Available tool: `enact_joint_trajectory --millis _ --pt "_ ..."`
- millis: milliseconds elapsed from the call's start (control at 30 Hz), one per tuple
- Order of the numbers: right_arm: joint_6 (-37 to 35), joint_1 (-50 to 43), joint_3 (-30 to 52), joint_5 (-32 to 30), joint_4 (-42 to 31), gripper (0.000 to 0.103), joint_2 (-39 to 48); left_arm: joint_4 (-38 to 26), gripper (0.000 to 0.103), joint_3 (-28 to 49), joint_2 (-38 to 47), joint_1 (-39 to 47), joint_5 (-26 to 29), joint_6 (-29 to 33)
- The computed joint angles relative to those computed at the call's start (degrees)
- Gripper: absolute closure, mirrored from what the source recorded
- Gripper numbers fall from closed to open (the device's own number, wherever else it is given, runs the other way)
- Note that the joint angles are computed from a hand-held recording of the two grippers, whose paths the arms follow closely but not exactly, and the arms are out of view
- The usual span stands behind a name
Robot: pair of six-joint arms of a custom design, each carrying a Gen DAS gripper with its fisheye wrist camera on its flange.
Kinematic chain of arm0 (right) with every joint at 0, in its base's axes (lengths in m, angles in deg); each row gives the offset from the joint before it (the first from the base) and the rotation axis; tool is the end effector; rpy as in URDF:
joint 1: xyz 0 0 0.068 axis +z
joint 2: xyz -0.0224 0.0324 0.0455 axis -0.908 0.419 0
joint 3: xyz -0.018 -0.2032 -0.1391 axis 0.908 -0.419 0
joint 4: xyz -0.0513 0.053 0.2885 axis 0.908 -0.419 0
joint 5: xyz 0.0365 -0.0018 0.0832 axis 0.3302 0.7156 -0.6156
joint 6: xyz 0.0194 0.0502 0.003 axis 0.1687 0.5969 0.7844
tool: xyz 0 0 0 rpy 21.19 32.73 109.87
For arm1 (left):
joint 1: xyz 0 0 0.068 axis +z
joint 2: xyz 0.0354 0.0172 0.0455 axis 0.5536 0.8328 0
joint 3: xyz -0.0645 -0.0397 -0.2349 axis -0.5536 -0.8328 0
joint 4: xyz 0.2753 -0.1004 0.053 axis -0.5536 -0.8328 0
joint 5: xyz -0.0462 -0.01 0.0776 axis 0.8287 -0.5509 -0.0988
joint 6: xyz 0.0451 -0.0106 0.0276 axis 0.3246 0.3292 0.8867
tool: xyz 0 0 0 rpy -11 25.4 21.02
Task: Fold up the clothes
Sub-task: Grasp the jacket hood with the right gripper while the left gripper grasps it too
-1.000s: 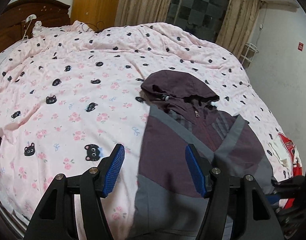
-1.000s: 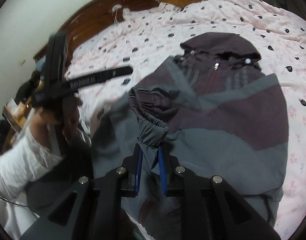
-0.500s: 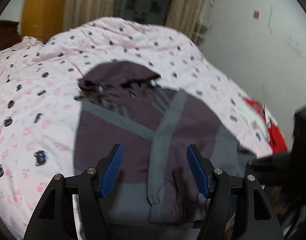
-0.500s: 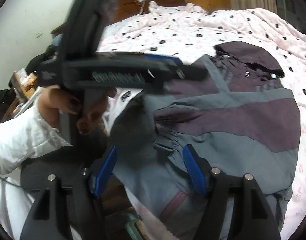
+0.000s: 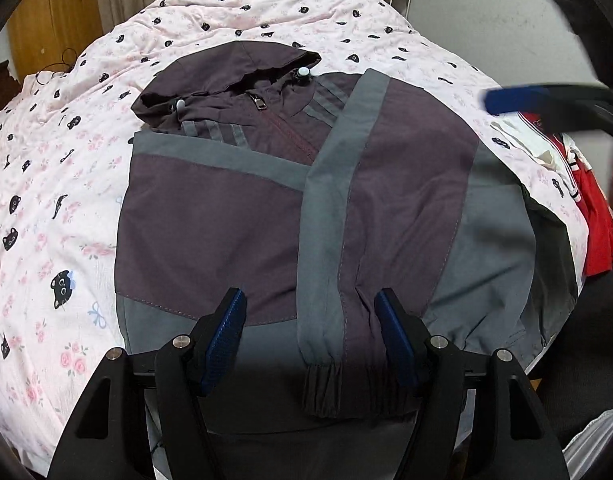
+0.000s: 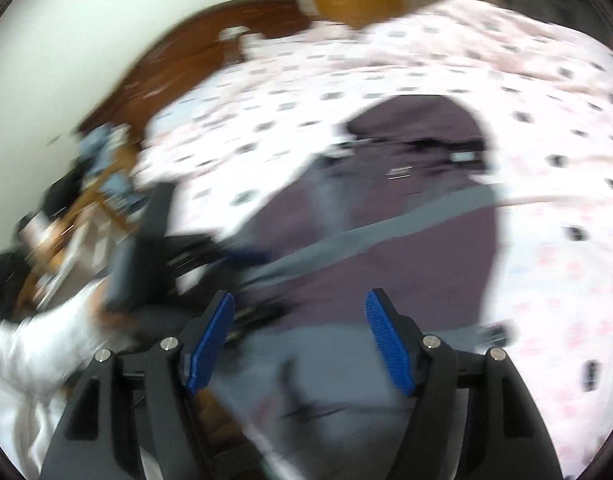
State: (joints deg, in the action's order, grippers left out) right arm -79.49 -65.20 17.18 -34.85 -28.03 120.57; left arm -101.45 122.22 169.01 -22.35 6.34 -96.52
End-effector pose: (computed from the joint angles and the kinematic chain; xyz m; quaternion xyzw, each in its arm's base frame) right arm 0.2910 0.0232 0.1575 -0.3728 0.8575 0.2882 0.2066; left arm 0.1711 -0.2309 0.0824 0.0867 0.9553 -0.0500 0.2780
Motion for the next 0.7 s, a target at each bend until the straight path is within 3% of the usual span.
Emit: enact_joint_trajectory --millis 100,200,300,367,500,600,700 --pt "6.98 3.30 6.86 8.53 4.56 0.027 10.86 0.12 0.041 -0.12 -0.26 0.35 0.63 0.18" --pt "8.27 5.50 11.19 14.20 6.74 0.029 20.17 0.54 0.041 -0.48 -0.37 0.70 0.91 0.53" --pt "7.09 6.47 9.81 15.37 8.01 0.027 20.27 0.01 0.041 -0.66 -1.16 0.88 1.38 -0.08" --pt "5.05 6.70 9.94 13.89 5.59 0.027 18.56 -0.67 0.041 -1.59 -4.06 1.79 2.65 -0.54" --pt "-0.61 3.69 14.85 7.12 -2.21 0.028 15.05 -3.19 0.041 -6.18 -17.98 5.24 0.41 1.23" --pt "-2.26 0.39 25.42 2.05 -7.75 0.028 19.06 -3.00 0.041 -7.47 -24.16 14.39 2.68 5.19" --pt "2.46 -0.62 38.68 0.28 -10.08 0.028 28.48 -1.80 0.041 -1.82 -16.33 27.74 7.23 8.59"
